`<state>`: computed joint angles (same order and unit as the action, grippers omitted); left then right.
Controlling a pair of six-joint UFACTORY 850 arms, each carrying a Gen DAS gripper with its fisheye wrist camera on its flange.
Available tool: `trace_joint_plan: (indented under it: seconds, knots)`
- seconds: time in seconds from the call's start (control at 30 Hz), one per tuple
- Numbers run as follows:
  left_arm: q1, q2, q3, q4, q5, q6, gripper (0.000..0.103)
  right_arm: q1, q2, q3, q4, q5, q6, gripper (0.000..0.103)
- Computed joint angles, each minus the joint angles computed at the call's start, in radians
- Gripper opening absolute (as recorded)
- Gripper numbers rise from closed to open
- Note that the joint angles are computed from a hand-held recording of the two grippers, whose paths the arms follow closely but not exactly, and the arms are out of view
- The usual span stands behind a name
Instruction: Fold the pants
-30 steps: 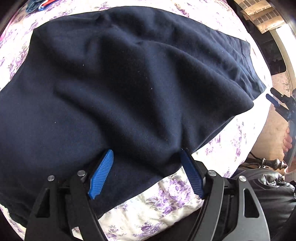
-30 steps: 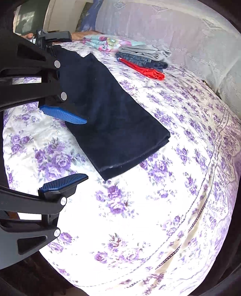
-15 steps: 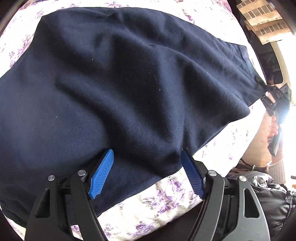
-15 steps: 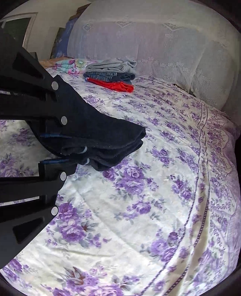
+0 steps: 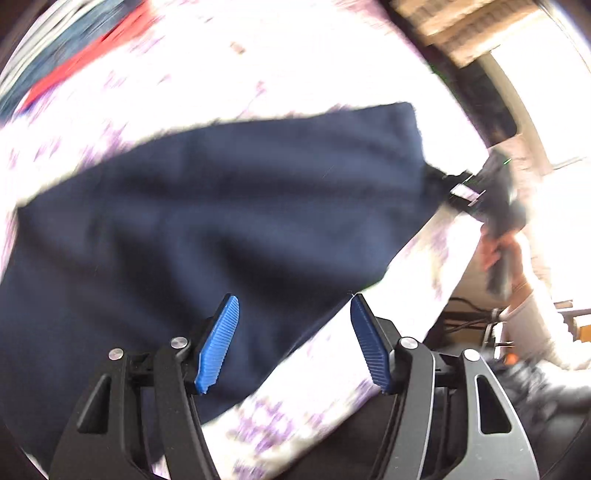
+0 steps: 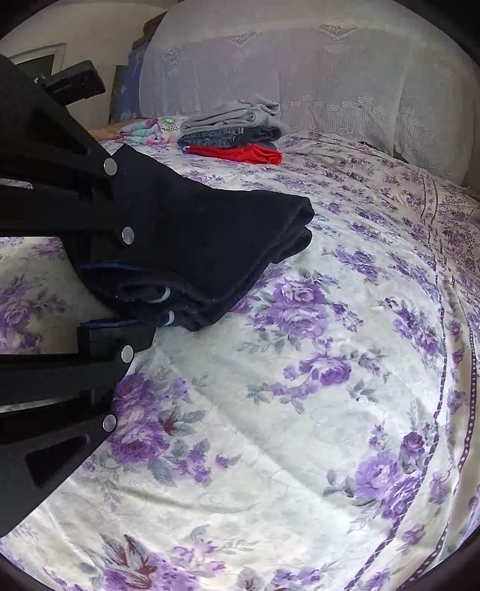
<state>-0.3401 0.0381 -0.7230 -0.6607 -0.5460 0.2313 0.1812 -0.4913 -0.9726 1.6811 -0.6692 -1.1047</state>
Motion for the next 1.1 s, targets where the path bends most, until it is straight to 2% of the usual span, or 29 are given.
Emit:
trace_joint_plan:
  seconds: [0.17,0.23,0.27,0.3,0.4,0.47,0.53,0.57,0.6,0.63,0.67,0.8,0.87,0.93,1.0,1.1]
  knots:
    - [-0.013,-0.228,-0.177,-0.069,-0.001,0.099,0.060,0.000,0.002,0.001,-0.004,-0.007,0.022,0.019]
    - [-0.035,-0.335,-0.238,-0.068,-0.008,0.069,0.060,0.000,0.000,-0.002,-0.008,-0.009,0.035,0.019]
    - [-0.053,-0.370,-0.255,-0.036,0.013,0.027,0.069,0.001,0.001,-0.002,-0.011,-0.005,0.038,0.019]
    - [-0.075,-0.367,-0.257,-0.042,0.056,0.027,0.085,0.003,0.002,-0.002,-0.011,-0.001,0.039,0.019]
    - [-0.125,-0.403,-0.318,0.015,0.065,-0.043,0.084,0.002,0.002,0.001,-0.008,-0.003,0.041,0.019]
    - [-0.148,-0.422,-0.351,0.023,0.063,-0.034,0.083,-0.001,-0.001,-0.002,-0.014,-0.008,0.054,0.020]
    - [-0.150,-0.425,-0.356,-0.018,0.056,0.001,0.070,-0.001,-0.003,-0.004,-0.019,-0.007,0.055,0.020]
    - [-0.150,-0.424,-0.350,-0.059,0.055,0.026,0.054,-0.001,-0.004,-0.006,-0.021,-0.007,0.053,0.020]
    - [-0.135,-0.419,-0.341,-0.142,0.037,0.086,0.024,0.000,-0.004,-0.006,-0.020,-0.006,0.051,0.020]
    - [-0.102,-0.413,-0.329,-0.228,-0.004,0.161,0.005,0.000,-0.004,-0.005,-0.019,-0.004,0.048,0.020]
    - [-0.091,-0.419,-0.319,-0.273,-0.011,0.194,0.000,0.001,-0.002,-0.003,-0.015,-0.002,0.045,0.020]
    - [-0.098,-0.401,-0.290,-0.245,0.052,0.141,0.000,0.001,-0.006,-0.006,-0.017,-0.003,0.044,0.020]
    - [-0.104,-0.409,-0.299,-0.146,0.090,0.020,0.000,0.003,-0.003,-0.002,-0.014,0.002,0.042,0.020]
    - [-0.084,-0.432,-0.303,-0.163,0.080,-0.023,0.001,0.007,0.000,0.001,-0.010,0.013,0.036,0.020]
    - [-0.068,-0.436,-0.294,-0.262,0.075,0.033,0.001,0.018,0.011,0.009,0.003,0.043,0.022,0.019]
    - [-0.079,-0.414,-0.278,-0.208,0.074,0.001,0.001,0.046,0.042,0.019,0.023,0.121,-0.010,0.018]
